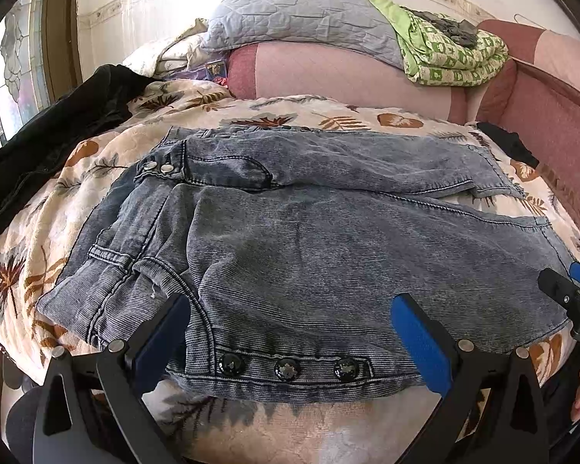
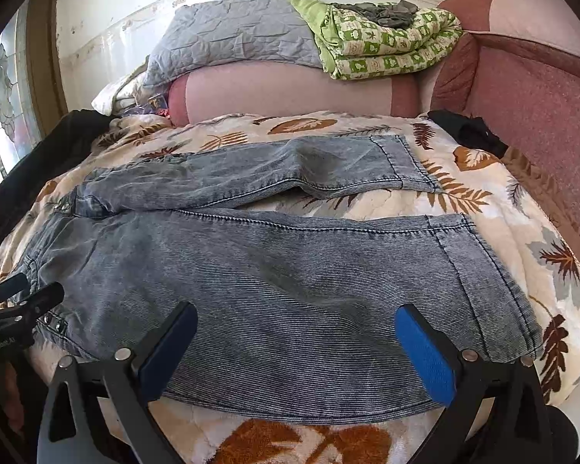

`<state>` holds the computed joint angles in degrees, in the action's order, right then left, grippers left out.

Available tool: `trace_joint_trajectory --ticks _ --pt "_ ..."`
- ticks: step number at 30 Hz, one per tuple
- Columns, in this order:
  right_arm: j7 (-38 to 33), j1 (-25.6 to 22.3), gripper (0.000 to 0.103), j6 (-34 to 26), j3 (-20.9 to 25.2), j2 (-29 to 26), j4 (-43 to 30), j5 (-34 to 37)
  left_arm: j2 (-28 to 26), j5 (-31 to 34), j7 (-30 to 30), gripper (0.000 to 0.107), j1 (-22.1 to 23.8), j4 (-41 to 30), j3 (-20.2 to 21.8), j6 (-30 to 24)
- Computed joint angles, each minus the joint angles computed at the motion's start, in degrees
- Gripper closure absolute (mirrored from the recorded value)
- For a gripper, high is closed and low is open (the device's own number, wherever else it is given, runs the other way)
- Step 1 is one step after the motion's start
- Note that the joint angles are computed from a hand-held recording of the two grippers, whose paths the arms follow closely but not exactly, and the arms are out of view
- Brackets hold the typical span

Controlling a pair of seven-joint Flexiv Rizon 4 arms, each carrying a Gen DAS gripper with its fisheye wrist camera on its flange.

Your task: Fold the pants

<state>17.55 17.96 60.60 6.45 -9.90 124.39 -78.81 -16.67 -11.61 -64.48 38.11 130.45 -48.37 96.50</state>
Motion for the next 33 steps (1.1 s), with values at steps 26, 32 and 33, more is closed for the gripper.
trace_joint_trajectory --ticks 26,32,33 --pt "-0.99 0.33 0.0 -0.61 0.16 -0.13 0.02 1.09 -0.48 1.54 -1.36 0.004 2.93 0.27 -2.81 0.2" --pt "-0.82 0.38 0.0 -0.66 0.09 -0.06 0.13 0.86 -0.52 2.41 -1.67 0.004 3.46 0.37 -3.22 0.37" --pt "-0.83 0.38 0.0 -0.71 0.1 -0.05 0.15 0.91 -0.57 2.52 -1.75 0.004 3.76 0.43 -3.53 0.39"
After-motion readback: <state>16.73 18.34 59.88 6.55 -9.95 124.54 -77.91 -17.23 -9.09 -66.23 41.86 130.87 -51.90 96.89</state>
